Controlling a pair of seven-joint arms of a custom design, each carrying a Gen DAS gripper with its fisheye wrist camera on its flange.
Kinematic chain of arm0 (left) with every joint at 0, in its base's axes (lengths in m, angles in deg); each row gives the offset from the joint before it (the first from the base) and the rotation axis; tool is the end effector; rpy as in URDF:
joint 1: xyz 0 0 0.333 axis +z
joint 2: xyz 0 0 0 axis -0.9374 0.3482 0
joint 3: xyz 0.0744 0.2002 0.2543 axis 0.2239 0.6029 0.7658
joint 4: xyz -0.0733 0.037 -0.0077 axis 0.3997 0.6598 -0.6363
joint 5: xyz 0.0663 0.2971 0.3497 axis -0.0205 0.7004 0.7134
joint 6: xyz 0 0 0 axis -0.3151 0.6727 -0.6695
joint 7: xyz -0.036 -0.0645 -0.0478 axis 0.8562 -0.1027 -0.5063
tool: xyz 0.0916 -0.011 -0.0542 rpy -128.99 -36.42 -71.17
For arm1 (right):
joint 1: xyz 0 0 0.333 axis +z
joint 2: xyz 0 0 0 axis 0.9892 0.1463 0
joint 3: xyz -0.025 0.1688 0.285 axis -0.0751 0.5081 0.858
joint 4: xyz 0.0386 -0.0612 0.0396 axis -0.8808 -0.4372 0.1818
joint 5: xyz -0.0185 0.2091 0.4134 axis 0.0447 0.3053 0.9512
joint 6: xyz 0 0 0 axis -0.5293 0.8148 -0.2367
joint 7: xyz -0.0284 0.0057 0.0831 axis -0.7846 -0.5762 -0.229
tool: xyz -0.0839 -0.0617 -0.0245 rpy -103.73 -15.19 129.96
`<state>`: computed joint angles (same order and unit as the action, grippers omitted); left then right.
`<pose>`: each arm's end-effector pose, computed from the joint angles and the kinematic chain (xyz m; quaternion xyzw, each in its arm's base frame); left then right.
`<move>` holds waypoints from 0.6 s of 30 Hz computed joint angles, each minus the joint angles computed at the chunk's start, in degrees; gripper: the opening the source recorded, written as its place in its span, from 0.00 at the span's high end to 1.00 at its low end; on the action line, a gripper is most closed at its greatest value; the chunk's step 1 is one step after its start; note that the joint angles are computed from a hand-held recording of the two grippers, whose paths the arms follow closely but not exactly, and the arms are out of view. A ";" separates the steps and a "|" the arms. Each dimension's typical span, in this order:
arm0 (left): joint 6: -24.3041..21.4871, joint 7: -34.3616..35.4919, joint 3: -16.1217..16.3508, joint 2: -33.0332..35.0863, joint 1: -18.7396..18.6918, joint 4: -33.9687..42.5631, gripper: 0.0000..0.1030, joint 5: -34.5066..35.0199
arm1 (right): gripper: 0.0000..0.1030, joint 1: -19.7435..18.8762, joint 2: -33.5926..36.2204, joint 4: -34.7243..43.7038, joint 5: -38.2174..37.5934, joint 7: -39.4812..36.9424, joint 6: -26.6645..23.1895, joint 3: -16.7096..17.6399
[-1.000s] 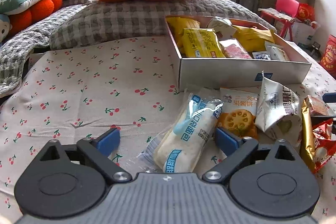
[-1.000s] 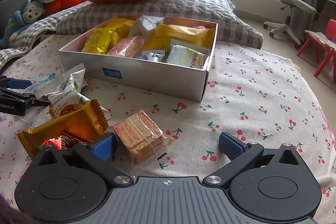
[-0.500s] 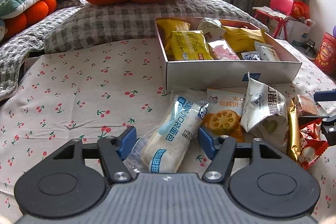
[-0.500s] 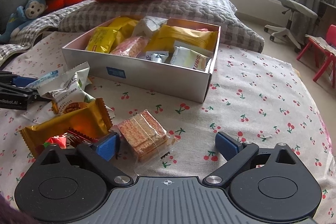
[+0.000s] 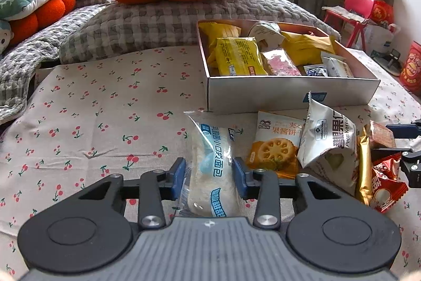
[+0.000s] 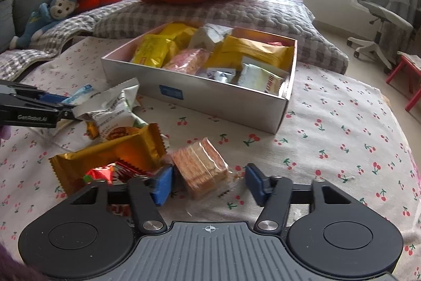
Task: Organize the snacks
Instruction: 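Grasp a white bread packet with the left tool while the right tool grasps a pink wafer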
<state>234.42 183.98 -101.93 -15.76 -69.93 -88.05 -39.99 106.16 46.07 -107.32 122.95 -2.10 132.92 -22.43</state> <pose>0.7202 -0.2408 0.3884 -0.4702 0.7939 -0.3244 0.2083 0.6324 0.1923 0.3632 -0.6887 0.5401 -0.3209 0.3620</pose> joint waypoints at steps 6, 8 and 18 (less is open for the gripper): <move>-0.75 -2.06 1.65 -0.32 -1.49 0.20 0.68 1.14 | 0.54 1.20 -0.23 -0.16 1.12 -2.26 0.11 -0.63; -1.25 -2.81 2.13 -0.40 -1.92 0.39 0.69 1.47 | 0.55 1.02 -0.38 -0.19 1.22 -2.31 -0.15 -0.42; -1.68 -3.13 1.66 -1.21 -1.50 -0.05 0.76 0.96 | 0.56 -1.65 -1.44 -1.07 -1.50 0.40 0.66 2.11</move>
<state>232.75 180.85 -100.27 -16.97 -71.42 -88.10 -39.03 104.51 44.63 -108.39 121.45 -1.70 133.58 -20.33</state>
